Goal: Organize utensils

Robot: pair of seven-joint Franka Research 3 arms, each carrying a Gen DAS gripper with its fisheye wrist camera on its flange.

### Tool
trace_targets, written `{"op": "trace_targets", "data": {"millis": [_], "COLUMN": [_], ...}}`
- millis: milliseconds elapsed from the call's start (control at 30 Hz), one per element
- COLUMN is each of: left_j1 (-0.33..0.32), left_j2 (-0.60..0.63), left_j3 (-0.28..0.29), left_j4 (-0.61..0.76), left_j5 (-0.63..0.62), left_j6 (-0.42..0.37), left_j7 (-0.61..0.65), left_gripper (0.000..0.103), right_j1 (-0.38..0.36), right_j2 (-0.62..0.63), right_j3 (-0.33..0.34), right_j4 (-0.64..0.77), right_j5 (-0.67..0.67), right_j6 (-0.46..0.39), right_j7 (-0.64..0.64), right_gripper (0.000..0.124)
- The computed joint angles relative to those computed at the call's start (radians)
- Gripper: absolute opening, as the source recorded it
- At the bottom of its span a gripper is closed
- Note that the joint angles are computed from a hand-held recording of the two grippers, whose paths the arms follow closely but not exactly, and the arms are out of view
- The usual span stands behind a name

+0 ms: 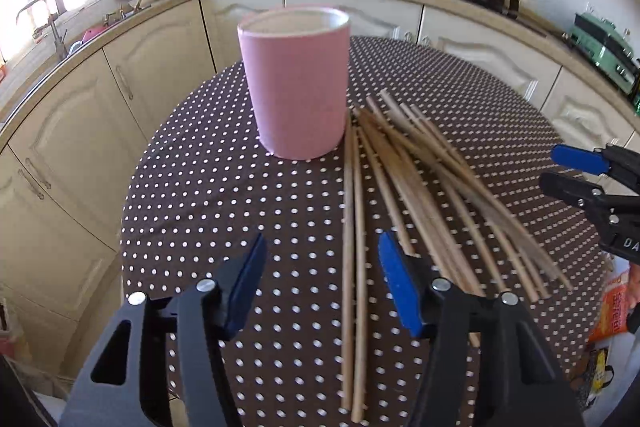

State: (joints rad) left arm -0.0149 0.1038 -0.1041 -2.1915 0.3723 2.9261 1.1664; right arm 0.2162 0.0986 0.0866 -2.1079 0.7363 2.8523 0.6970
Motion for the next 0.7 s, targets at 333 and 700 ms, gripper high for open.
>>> {"op": "trace_targets", "data": {"millis": [333, 700], "left_j1": [0.0, 0.008], "left_j2": [0.089, 0.189], "left_j3": [0.0, -0.038], "left_j4": [0.091, 0.277], "left_j5": [-0.015, -0.105], "left_j6": [-0.087, -0.251], "left_j7": [0.067, 0.187], "left_gripper": [0.053, 0.033], "right_j1": [-0.021, -0.03], "right_j2": [0.1, 0.214], "right_j3": [-0.004, -0.023], "right_j4": [0.11, 0.297], "right_j5": [-0.069, -0.243], "right_j6": [-0.097, -0.3], "right_j7": [0.055, 0.202], "right_gripper": [0.049, 0.04]}}
